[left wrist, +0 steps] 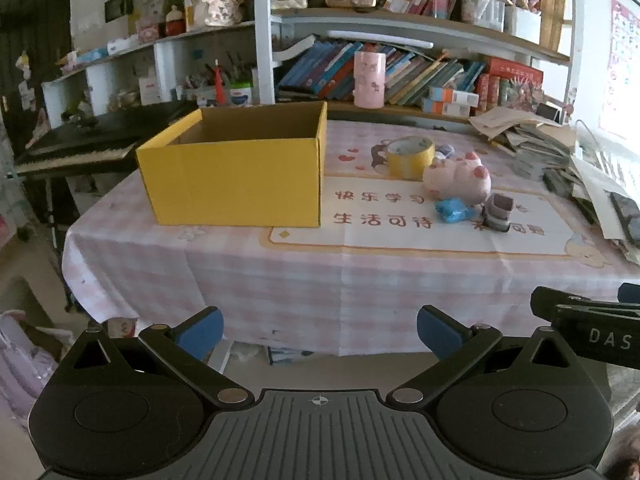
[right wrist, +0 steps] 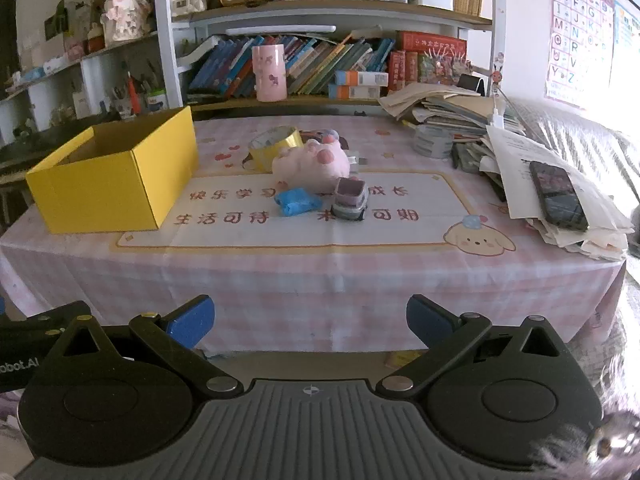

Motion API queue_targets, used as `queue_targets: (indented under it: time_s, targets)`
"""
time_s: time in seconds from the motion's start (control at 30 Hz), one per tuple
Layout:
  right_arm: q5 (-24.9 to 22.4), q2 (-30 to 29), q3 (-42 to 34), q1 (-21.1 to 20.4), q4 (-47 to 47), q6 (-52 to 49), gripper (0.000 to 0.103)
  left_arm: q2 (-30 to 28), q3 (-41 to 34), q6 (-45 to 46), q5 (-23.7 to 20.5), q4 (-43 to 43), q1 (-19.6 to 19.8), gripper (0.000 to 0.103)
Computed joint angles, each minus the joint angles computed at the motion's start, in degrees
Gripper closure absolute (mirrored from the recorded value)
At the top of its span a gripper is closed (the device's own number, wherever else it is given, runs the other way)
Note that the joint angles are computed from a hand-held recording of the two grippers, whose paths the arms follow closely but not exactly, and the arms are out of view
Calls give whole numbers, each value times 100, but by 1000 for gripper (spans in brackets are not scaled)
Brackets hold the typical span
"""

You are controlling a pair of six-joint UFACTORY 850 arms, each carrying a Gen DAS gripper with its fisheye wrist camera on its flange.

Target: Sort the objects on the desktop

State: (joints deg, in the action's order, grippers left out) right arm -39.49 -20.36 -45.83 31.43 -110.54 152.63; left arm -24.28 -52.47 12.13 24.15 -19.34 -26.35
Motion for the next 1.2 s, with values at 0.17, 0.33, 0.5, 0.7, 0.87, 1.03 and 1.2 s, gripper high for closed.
queue_targets:
  time_s: [0.17, 0.33, 0.5, 0.7, 0.87, 1.03, 1.2]
  targets:
    - [-19, -20, 6, 13, -81, 59, 0, 1, -6, 27, -21, -31, -10, 0]
    - [7, -26, 27, 14, -108, 127, 0, 5, 1, 14, -77, -62, -11, 0]
    - [9, 13, 86, 11, -129, 198, 0, -1, 2, 7, -89, -79, -19, 0]
    - [117, 91, 182, -74, -461, 540, 0, 8, 19, -28, -68, 5, -34, 0]
    - [1, 89, 186, -45, -430, 484, 0, 30, -15, -928, -255, 938, 64, 0]
    - [-77, 79, 171, -7, -343, 335, 0, -20, -84, -1332, -326, 1315, 75, 0]
    - [-122, 92, 174, 2, -213, 255, 0, -39, -118, -1069, -328, 1193, 25, 0]
